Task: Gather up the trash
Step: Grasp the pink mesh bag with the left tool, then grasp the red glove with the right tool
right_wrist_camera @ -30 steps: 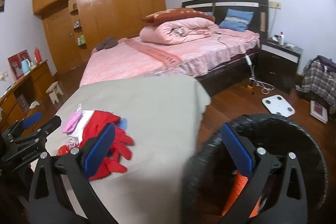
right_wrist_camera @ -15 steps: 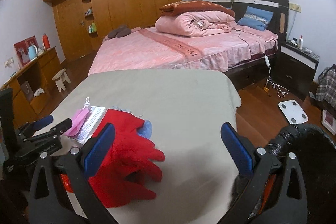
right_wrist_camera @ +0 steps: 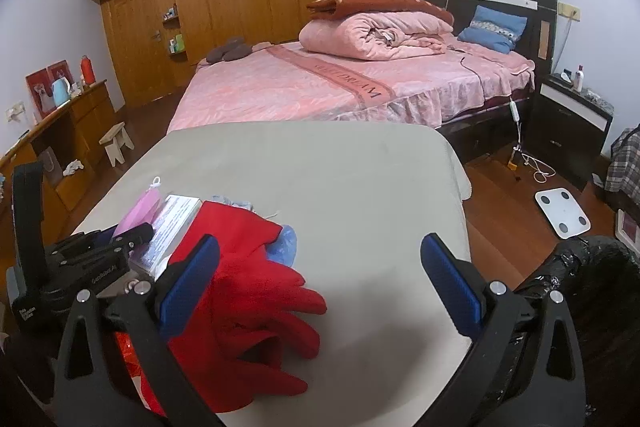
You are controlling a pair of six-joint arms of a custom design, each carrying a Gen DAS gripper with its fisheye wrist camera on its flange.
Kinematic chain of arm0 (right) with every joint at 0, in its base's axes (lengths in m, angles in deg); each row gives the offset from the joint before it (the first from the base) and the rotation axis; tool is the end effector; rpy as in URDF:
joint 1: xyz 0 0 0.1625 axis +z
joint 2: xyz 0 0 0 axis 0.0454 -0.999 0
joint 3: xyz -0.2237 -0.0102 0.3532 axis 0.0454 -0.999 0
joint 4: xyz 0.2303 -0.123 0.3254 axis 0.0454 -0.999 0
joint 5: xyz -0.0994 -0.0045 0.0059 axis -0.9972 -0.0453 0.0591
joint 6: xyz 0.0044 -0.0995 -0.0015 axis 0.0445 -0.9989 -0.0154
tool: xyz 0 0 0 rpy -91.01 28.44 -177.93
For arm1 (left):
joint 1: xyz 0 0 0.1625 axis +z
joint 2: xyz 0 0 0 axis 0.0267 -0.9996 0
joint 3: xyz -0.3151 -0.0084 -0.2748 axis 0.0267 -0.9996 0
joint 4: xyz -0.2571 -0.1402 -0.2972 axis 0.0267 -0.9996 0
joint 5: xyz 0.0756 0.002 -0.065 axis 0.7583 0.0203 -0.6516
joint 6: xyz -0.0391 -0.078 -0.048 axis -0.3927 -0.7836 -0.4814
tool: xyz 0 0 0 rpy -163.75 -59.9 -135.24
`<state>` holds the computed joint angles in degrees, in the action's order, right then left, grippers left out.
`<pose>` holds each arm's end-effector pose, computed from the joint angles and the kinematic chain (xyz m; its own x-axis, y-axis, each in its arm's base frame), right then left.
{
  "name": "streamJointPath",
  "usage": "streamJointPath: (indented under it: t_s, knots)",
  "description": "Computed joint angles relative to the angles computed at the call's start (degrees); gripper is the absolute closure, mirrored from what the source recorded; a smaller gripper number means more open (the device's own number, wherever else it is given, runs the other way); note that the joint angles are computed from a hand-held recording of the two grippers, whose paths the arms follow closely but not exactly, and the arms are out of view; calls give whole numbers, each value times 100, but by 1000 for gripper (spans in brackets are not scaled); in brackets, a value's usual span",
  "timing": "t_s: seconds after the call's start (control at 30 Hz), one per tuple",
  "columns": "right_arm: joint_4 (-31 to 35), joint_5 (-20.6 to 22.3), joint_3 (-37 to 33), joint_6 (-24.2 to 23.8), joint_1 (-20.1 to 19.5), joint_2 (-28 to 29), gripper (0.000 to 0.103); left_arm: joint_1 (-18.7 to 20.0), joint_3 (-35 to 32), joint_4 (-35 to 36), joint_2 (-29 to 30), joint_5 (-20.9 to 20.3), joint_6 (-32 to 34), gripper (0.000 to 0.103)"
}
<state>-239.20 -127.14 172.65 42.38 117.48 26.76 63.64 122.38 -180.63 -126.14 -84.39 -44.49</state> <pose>0.3575 -0.4735 0.0065 -0.7598 -0.2006 0.6184 -0.5946 0.5991 -0.5362 0.0018 -0.4812 0.3206 -0.7654 -0.0119 -0.6435 0.4773 0.6601 -0.5800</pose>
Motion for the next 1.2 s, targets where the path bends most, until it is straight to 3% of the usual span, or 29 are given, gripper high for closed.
streamJointPath:
  t_s: [0.23, 0.47, 0.77, 0.83, 0.9, 0.93, 1.0, 1.03, 1.2]
  knots:
    - [-48, 56, 160, 61, 75, -96, 5, -332, 276, -98, -392, 134, -49, 78]
    - [-24, 16, 408, 214, 199, -172, 6, -774, 690, 275, -986, 387, -311, 78]
    - [395, 297, 480, 459, 204, -112, 24, -1156, 1024, 725, -1456, 702, -556, 78]
    - [616, 393, 428, 486, 189, -68, 32, -1181, 1040, 793, -1521, 718, -607, 78]
    - [928, 555, 406, 541, 157, -69, 52, -1215, 1062, 877, -1609, 734, -678, 78]
    - [1045, 630, 414, 561, 136, -93, 57, -1229, 1073, 916, -1644, 741, -707, 78]
    - [1175, 821, 455, 581, 101, -146, 82, -1251, 1080, 950, -1675, 768, -725, 78]
    - [1221, 927, 481, 569, 87, -189, 87, -1259, 1107, 939, -1693, 776, -731, 78]
    - [1059, 1061, 608, 336, 183, -388, 94, -1340, 1159, 1009, -1823, 820, -791, 78]
